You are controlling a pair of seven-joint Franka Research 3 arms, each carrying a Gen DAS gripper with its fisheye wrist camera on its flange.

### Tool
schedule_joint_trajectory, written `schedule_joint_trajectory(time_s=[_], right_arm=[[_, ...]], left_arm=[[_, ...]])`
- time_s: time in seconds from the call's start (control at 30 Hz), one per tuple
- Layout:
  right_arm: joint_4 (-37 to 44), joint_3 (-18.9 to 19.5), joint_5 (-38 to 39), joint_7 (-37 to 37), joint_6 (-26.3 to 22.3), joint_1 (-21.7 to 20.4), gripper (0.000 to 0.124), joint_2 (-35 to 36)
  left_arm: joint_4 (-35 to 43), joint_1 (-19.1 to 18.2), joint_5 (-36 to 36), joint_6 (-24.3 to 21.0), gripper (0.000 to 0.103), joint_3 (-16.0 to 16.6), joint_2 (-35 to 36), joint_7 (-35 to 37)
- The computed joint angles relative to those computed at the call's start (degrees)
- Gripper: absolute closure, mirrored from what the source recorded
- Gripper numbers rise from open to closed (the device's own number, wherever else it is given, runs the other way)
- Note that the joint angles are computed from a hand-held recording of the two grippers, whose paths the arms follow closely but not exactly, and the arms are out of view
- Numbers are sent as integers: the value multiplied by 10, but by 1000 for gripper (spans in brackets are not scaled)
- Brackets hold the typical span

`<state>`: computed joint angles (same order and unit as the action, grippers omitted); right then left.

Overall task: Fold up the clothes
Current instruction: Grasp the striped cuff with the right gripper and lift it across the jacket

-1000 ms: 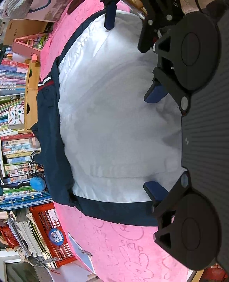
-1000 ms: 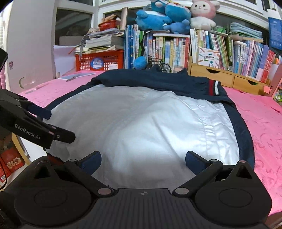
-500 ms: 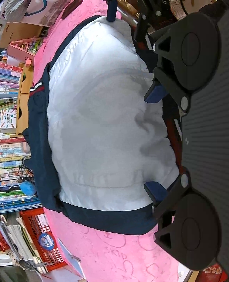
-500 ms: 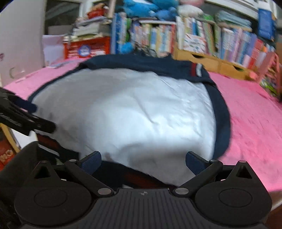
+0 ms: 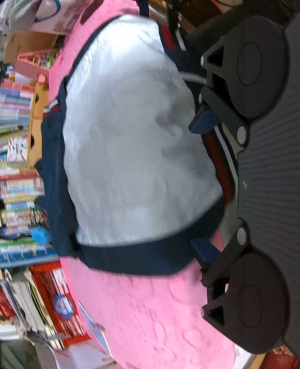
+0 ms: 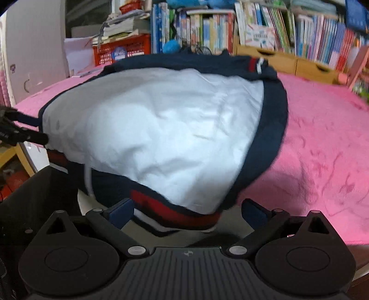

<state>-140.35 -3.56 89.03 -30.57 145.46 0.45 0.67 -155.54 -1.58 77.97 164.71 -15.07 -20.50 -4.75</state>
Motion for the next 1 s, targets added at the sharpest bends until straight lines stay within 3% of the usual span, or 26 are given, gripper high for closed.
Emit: schedule_joint_trajectory(time_s=[0.1, 0.17, 0.23, 0.27, 0.33, 0.4, 0.5, 0.63, 0.8, 1.0], right_arm=[[32, -4, -22, 47, -23, -9, 25, 35], [49, -7, -44, 97, -63, -22, 30, 54], [64, -9, -84, 166, -112, -35, 50, 67], [66, -8, -103, 198, -130, -40, 67, 67], [70, -8, -137, 260, -167, -48, 77, 67], [63, -11, -161, 308, -197, -56, 96, 46], [50, -25, -179, 360, -274, -69, 102, -7], [80, -35, -133, 413, -353, -62, 103, -40], [207, -3, -65, 480, -357, -22, 103, 36], [439, 70, -62, 584, -241, 31, 103, 209]], left_arm=[[-12, 1, -31, -1, 4, 9, -6, 14], [-14, 4, -44, 0, 4, 8, -8, 24], [-12, 7, -48, 0, 4, 2, -10, 32], [-11, 8, -48, 0, 4, 0, -11, 36], [-10, 10, -43, 1, 4, -6, -19, 40], [-10, 13, -27, -2, 4, -12, -34, 38], [-11, 19, 15, 1, 4, -18, -65, 25], [-1, 20, 88, 18, 4, -11, -93, -9], [5, -3, 160, 4, 1, 11, -110, -54], [-37, -17, 40, -36, 1, 24, -151, 43]])
